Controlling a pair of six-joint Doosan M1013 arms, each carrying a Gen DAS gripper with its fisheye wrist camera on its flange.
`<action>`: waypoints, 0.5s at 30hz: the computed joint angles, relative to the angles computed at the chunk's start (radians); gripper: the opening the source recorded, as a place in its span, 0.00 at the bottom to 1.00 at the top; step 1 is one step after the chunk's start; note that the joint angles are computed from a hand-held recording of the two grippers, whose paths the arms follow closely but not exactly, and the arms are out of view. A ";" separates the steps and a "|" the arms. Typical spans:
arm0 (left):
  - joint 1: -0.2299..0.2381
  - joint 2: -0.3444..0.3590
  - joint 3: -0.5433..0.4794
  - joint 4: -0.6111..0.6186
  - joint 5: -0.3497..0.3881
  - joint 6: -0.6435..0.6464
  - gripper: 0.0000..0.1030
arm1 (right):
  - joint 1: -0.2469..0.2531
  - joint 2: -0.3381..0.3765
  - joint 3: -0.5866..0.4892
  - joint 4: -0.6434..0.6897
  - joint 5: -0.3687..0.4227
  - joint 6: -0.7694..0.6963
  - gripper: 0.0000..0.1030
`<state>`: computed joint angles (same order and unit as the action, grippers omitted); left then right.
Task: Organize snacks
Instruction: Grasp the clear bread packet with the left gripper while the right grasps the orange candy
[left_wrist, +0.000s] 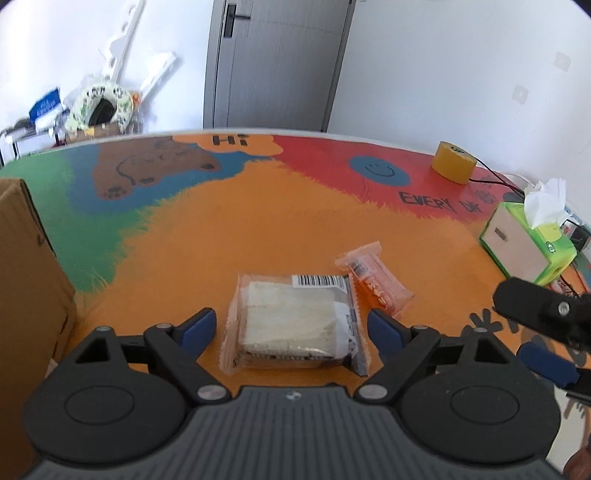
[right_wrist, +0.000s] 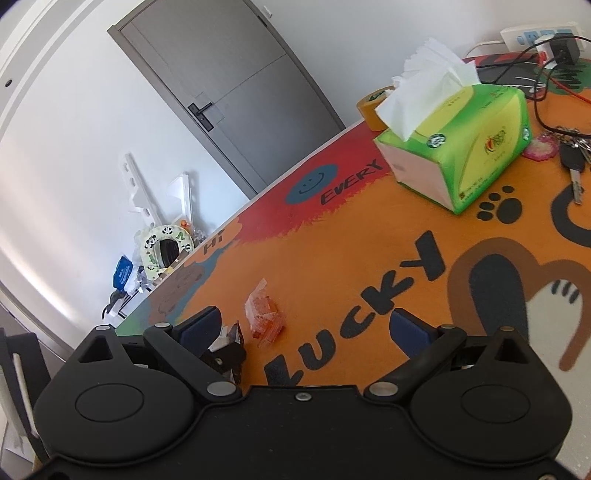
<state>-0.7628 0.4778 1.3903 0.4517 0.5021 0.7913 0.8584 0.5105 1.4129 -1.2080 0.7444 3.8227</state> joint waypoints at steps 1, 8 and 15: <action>-0.001 0.001 0.000 0.008 0.001 -0.004 0.85 | -0.002 0.002 -0.004 0.003 -0.004 -0.006 0.97; 0.008 0.000 -0.005 -0.001 0.006 0.018 0.59 | -0.016 0.026 -0.044 0.040 -0.027 -0.078 0.96; 0.028 -0.013 0.001 -0.021 -0.012 0.004 0.51 | -0.029 0.054 -0.091 0.100 -0.043 -0.176 0.91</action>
<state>-0.7350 0.4652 1.3918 0.4307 0.4899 0.7954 0.8292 0.5644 1.3223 -1.1083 0.7015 3.6463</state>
